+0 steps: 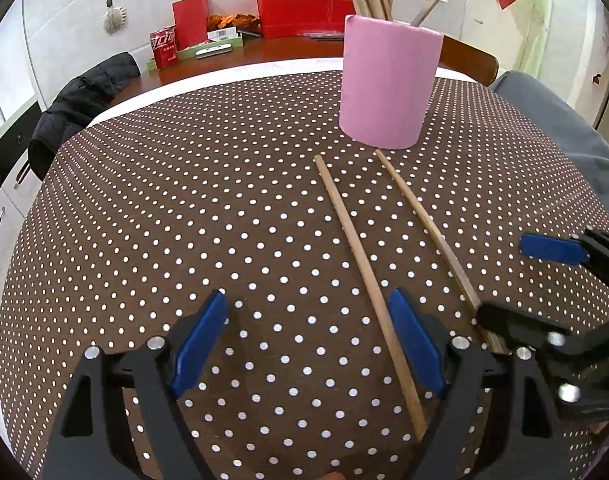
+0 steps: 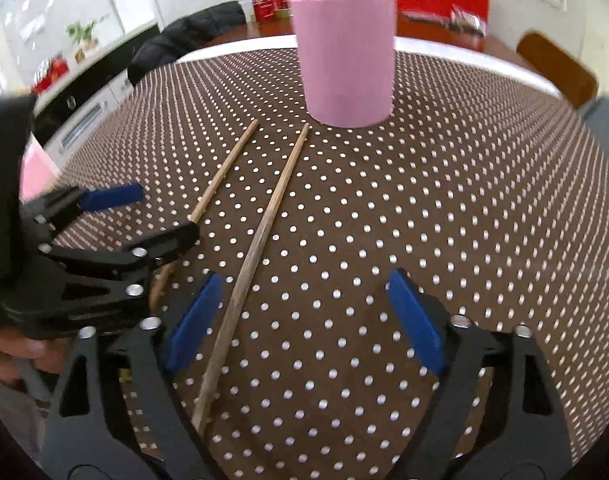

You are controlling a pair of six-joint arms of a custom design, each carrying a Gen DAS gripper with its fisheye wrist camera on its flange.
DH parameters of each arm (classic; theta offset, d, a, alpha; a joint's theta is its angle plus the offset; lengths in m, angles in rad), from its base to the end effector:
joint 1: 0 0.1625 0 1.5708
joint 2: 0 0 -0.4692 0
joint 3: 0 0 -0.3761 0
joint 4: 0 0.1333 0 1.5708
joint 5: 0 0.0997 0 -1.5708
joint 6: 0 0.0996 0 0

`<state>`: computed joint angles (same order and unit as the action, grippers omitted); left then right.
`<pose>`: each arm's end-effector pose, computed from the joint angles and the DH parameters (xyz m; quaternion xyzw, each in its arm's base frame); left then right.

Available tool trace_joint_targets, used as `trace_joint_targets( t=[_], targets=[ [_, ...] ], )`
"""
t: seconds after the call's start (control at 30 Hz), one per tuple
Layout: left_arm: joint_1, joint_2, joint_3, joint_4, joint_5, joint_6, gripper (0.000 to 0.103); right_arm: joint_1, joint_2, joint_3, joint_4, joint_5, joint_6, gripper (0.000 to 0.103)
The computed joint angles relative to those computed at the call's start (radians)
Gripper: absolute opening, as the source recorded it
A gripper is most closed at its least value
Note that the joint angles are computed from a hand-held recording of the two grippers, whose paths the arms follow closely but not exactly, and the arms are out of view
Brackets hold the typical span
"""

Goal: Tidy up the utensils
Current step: 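Withdraw both open tools from the cup back over the last two chopsticks, then close the left tool on a chopstick while the right tool grasps the other chopstick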

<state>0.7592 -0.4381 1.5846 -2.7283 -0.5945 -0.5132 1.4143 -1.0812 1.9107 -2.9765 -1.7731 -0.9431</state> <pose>-0.3447 -0.6246 -0.0359 0.1287 0.8738 -0.2923 0.3668 0.0166 -0.6216 0.2717 0.3391 -0.8921 0.1904 0.2303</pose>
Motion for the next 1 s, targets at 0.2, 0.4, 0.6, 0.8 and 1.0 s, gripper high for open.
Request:
trace_joint_targets(
  t=[0.2, 0.4, 0.6, 0.8, 1.0],
  targets=[
    [0.0, 0.007, -0.007, 0.01, -0.001, -0.005, 0.082, -0.004, -0.002, -0.008, 0.008, 0.008, -0.023, 0.059],
    [0.012, 0.024, -0.08, 0.124, 0.024, -0.045, 0.082, 0.028, 0.041, -0.109, 0.124, -0.02, 0.025, 0.057],
    [0.03, 0.021, -0.11, 0.125, -0.016, -0.019, 0.073, 0.06, 0.086, -0.117, 0.032, -0.1, -0.021, 0.028],
    [0.031, 0.032, -0.13, 0.131, -0.015, -0.012, 0.071, 0.05, 0.077, -0.124, 0.057, -0.105, -0.023, 0.027],
    [0.026, 0.026, -0.122, 0.101, -0.048, 0.002, 0.007, 0.05, 0.077, -0.141, 0.108, -0.084, -0.012, 0.006]
  ],
)
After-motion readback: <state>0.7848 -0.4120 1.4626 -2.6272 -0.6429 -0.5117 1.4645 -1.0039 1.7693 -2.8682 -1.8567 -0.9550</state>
